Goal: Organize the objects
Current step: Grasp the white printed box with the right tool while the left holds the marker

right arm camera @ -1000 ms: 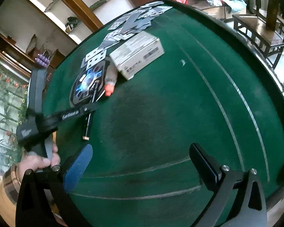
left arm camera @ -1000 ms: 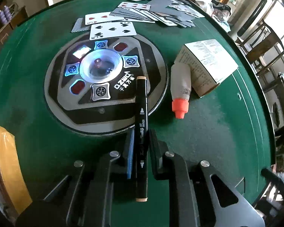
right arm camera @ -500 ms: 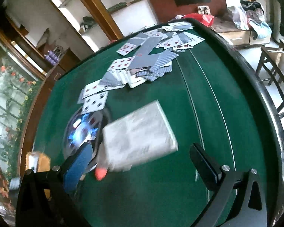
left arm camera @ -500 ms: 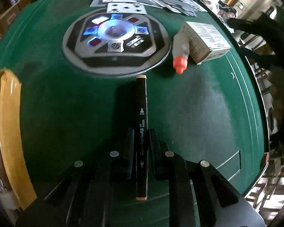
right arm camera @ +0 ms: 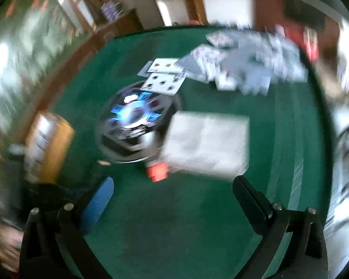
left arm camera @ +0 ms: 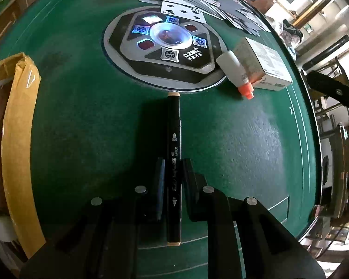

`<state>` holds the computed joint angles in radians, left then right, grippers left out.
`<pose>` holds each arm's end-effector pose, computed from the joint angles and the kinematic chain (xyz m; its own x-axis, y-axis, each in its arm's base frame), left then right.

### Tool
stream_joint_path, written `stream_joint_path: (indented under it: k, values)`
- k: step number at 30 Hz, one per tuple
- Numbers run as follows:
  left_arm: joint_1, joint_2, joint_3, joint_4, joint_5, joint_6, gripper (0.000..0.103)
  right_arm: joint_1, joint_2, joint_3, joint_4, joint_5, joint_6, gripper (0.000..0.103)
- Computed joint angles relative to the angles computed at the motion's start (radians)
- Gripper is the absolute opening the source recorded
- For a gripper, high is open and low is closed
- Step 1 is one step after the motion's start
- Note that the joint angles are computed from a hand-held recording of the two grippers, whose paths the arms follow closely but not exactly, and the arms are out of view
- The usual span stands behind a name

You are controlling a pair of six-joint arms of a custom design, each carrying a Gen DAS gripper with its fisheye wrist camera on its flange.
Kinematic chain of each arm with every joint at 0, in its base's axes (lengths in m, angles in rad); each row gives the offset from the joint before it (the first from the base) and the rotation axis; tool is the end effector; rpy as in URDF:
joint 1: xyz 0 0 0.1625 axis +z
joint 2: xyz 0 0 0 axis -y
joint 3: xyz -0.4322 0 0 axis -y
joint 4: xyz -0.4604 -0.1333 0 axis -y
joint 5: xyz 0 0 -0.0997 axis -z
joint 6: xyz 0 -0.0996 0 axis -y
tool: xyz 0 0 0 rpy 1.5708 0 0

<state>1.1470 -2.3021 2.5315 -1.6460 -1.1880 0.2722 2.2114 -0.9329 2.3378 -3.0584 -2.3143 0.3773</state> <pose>0.0551 -0.2926 0.2729 -0.6825 0.6599 -0.3142 0.6124 0.7509 0.2472 0.3151 -0.3124 -0.0092 -0.7992 -0.0730 0.5967 -0.3240 0.8884 -0.3253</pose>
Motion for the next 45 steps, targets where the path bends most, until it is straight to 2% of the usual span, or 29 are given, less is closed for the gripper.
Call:
stream_joint_path:
  k: [3, 5, 7, 10, 16, 21, 23, 25, 28, 33, 34, 36, 39, 45]
  values:
    - [-0.005, 0.007, 0.003, -0.005, 0.002, -0.010, 0.014, -0.012, 0.005, -0.053, 0.140, -0.048, -0.231, 0.103]
    - [-0.003, 0.008, 0.001, -0.003, 0.002, -0.018, 0.014, -0.011, 0.028, -0.091, 0.232, -0.109, -0.416, 0.103]
    - [-0.004, 0.008, 0.001, -0.003, 0.004, -0.029, 0.014, -0.035, 0.022, -0.102, 0.298, -0.113, -0.529, 0.103]
    - [-0.015, 0.004, 0.005, 0.001, 0.014, -0.059, 0.014, -0.071, 0.015, -0.109, 0.331, -0.119, -0.656, 0.102]
    - [-0.026, 0.009, 0.011, -0.009, 0.021, -0.118, 0.014, -0.129, 0.057, -0.186, 0.493, -0.094, -0.829, 0.102]
    - [-0.018, 0.007, 0.010, -0.016, 0.013, -0.145, 0.014, -0.169, 0.116, -0.231, 0.568, -0.095, -0.886, 0.102]
    - [-0.012, 0.002, 0.010, -0.021, 0.008, -0.142, 0.014, -0.185, 0.124, -0.234, 0.575, -0.079, -0.857, 0.099]
    - [-0.008, 0.003, 0.010, -0.020, 0.004, -0.134, 0.014, -0.203, 0.087, -0.215, 0.548, 0.006, -0.786, 0.077]
    - [-0.001, 0.021, -0.003, -0.003, -0.002, -0.107, 0.014, -0.194, 0.061, -0.166, 0.489, 0.016, -0.682, 0.072]
    - [0.048, 0.038, -0.037, 0.041, -0.026, -0.013, 0.014, -0.143, 0.030, -0.067, 0.417, 0.053, -0.366, 0.071]
    - [0.061, 0.039, -0.044, 0.050, -0.031, 0.012, 0.014, -0.121, 0.033, -0.050, 0.396, 0.059, -0.299, 0.070]
    - [0.079, 0.041, -0.054, 0.061, -0.037, 0.046, 0.014, -0.069, 0.049, -0.016, 0.340, 0.082, -0.114, 0.070]
    - [0.106, 0.052, -0.071, 0.076, -0.042, 0.101, 0.014, 0.014, 0.092, 0.001, 0.269, 0.095, 0.102, 0.070]
    - [0.096, 0.023, -0.071, 0.103, -0.008, 0.190, 0.014, 0.136, 0.168, -0.004, 0.173, 0.101, 0.414, 0.069]
